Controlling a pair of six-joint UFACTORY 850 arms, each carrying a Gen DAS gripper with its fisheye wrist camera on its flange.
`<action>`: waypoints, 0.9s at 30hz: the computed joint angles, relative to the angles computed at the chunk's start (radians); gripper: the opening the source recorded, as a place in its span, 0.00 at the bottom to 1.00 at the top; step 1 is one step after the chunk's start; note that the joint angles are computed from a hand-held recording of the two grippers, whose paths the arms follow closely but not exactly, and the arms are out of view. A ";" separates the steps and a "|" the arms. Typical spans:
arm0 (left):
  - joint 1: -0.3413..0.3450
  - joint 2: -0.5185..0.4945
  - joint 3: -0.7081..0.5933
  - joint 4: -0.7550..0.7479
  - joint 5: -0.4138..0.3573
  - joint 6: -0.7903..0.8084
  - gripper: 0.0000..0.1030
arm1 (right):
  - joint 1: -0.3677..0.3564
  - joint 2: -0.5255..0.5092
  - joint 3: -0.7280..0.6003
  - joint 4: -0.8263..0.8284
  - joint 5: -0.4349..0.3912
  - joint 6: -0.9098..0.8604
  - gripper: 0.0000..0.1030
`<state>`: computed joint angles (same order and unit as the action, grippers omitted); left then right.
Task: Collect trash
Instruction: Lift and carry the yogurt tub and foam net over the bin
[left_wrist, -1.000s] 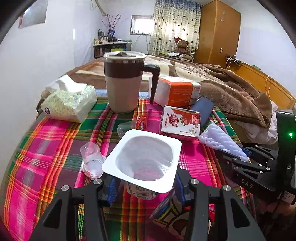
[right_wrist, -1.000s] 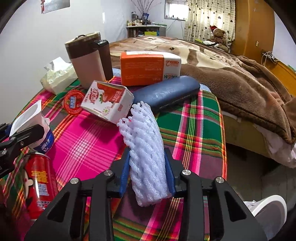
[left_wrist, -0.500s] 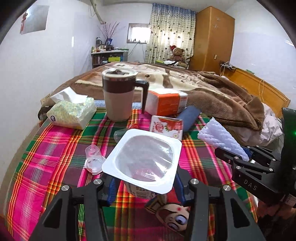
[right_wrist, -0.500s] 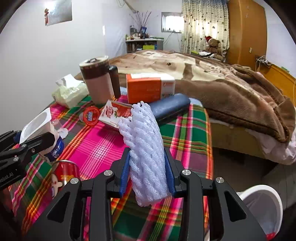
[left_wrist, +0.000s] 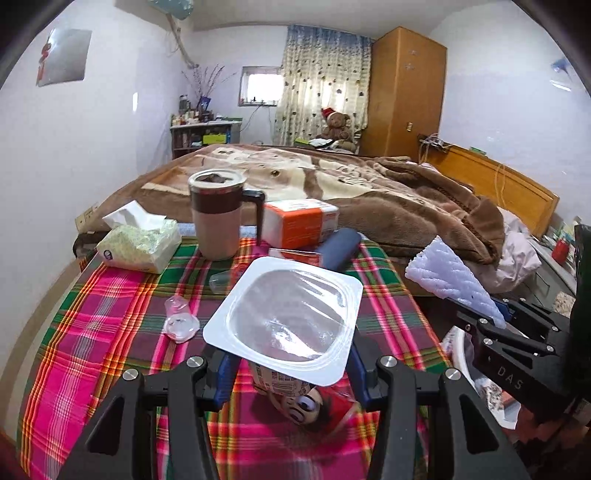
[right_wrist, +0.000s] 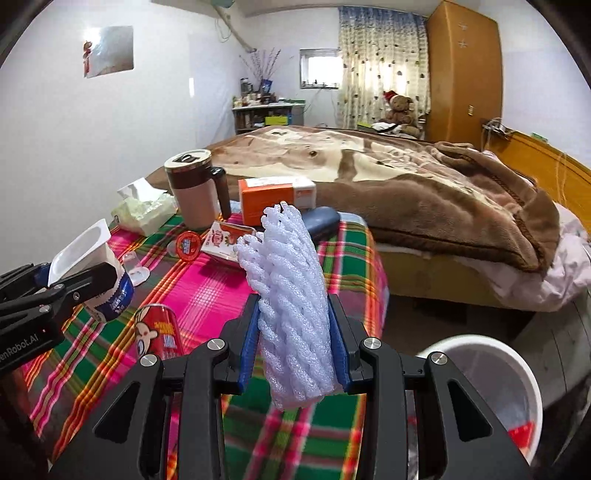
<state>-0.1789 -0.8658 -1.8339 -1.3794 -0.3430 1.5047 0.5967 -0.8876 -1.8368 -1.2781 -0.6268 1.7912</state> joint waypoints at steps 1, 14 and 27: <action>-0.003 0.013 0.020 -0.025 -0.009 0.029 0.48 | 0.005 0.010 0.015 -0.014 -0.013 0.022 0.35; -0.059 0.127 0.194 -0.192 -0.090 0.255 0.48 | 0.049 0.138 0.224 -0.082 -0.182 0.234 0.35; -0.137 0.174 0.272 -0.207 -0.135 0.328 0.48 | 0.075 0.235 0.388 -0.064 -0.322 0.349 0.35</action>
<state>-0.3158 -0.6914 -1.5617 -1.5863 -0.4779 1.8324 0.6718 -0.6525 -1.4486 -1.3417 -0.9489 2.1400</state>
